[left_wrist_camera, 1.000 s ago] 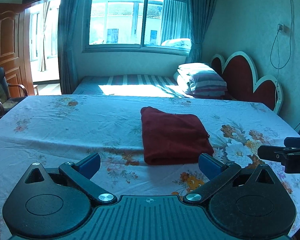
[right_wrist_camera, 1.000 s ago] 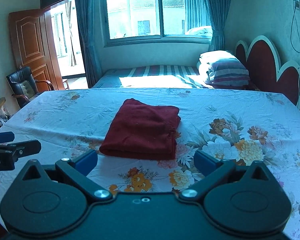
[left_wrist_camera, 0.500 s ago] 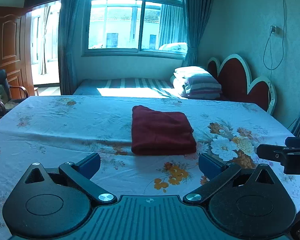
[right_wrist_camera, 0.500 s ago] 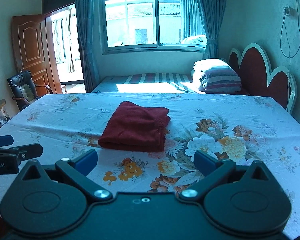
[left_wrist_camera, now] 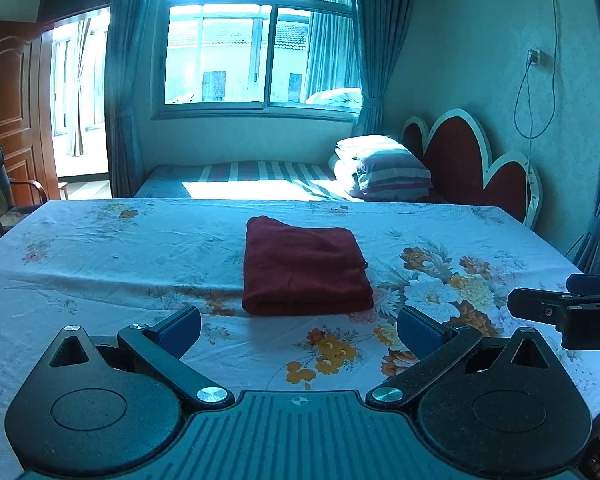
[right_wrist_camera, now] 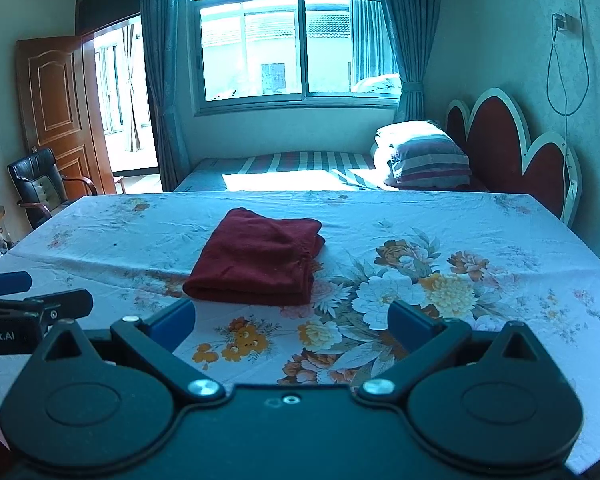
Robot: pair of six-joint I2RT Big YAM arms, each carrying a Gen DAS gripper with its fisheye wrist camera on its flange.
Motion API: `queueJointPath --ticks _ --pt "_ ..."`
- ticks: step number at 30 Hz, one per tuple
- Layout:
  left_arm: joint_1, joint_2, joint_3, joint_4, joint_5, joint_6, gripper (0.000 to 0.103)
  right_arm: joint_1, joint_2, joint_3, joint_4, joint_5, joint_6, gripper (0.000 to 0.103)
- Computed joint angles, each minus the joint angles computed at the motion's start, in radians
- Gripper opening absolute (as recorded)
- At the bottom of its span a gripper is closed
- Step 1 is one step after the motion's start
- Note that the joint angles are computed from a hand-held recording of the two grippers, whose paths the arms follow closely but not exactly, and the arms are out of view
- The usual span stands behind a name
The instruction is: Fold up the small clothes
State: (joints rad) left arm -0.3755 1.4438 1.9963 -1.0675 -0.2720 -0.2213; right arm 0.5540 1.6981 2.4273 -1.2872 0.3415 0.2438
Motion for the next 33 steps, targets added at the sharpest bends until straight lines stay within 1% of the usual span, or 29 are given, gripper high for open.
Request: queueJointPath --ticks 7,33 --pt "-0.002 0.001 0.006 0.002 -0.007 0.005 0.103 -0.009 -0.006 -0.011 0.021 -0.005 -0.009 0.103" --pt "0.000 -0.008 0.004 0.003 -0.008 0.009 0.103 0.004 0.000 0.006 0.010 0.003 -0.002 0.103"
